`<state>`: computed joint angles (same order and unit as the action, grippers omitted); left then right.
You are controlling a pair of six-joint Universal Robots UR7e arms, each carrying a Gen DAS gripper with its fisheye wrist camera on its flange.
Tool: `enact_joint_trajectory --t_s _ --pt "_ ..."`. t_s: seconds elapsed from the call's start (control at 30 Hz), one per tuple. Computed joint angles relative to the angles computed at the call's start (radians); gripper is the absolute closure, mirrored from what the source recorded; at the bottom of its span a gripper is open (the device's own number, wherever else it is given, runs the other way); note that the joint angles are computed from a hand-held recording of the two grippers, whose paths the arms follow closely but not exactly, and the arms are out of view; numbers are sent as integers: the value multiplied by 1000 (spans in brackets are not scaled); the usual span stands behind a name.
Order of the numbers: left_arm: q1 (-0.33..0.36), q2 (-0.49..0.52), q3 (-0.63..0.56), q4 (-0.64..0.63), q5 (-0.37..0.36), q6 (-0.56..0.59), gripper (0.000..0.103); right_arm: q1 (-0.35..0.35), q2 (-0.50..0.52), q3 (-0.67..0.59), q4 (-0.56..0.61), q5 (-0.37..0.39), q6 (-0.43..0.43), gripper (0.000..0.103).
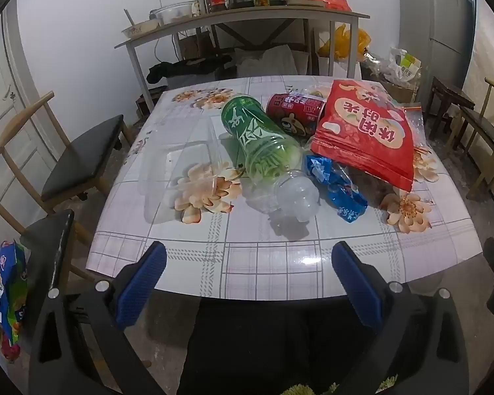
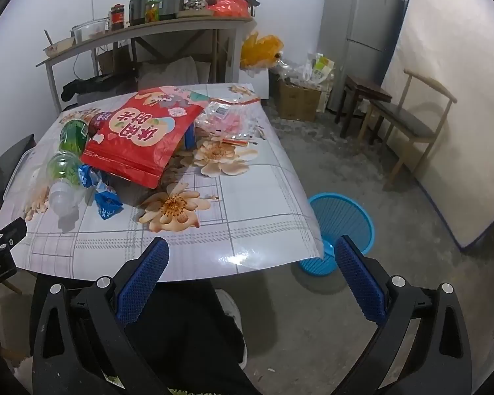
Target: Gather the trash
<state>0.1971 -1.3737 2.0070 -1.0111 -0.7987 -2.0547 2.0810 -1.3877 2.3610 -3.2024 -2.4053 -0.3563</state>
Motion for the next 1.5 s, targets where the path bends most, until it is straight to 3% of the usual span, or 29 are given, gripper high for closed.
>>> enact_joint_trajectory --t_s 0.27,0.47,1.5 --pt "12 -37 -1 -21 7 39 5 -5 6 -5 -7 -3 -4 6" --pt "-18 -25 16 -39 17 34 5 -11 22 -22 -16 2 -17 6" --pt "-14 -21 26 -67 15 50 5 -4 -19 0 -8 1 -3 6"
